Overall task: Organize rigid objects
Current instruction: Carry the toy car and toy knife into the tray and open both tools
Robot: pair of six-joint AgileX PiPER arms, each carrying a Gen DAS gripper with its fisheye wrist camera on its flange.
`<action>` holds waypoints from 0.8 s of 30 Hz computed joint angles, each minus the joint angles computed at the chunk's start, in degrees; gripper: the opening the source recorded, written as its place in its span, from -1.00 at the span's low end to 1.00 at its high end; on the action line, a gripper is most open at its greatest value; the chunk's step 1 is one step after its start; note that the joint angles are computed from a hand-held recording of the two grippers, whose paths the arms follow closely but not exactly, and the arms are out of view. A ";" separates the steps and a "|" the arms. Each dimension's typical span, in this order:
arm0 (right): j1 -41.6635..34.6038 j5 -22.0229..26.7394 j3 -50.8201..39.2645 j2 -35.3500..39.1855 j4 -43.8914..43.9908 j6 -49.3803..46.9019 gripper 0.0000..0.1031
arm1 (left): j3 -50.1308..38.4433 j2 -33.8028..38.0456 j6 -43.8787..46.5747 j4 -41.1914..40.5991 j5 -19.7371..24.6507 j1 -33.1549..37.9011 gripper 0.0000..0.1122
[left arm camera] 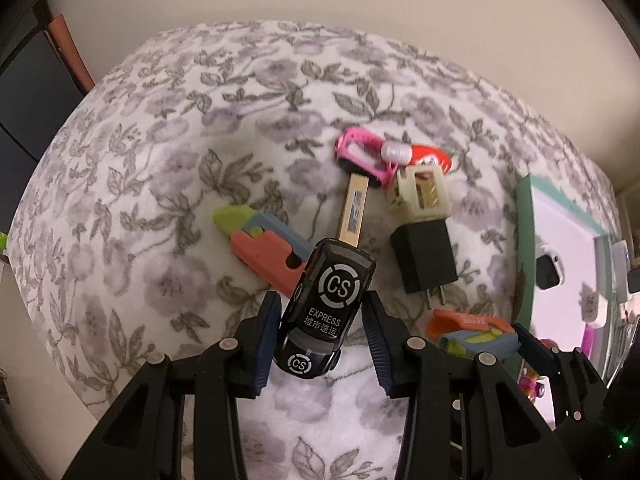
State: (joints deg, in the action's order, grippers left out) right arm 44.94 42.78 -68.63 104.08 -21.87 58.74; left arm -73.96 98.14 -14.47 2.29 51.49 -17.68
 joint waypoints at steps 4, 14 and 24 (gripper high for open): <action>0.37 0.31 -0.60 -0.57 -0.65 0.54 0.47 | 0.67 -1.69 0.69 -0.71 -0.35 1.09 -0.22; 0.83 2.19 -1.83 -2.25 -1.72 0.45 0.47 | 0.97 -2.68 0.57 -1.46 -1.61 1.91 -0.23; 1.07 3.54 -1.78 -5.23 -4.17 2.39 0.47 | 1.27 -4.03 1.31 -2.85 -1.79 2.22 -0.22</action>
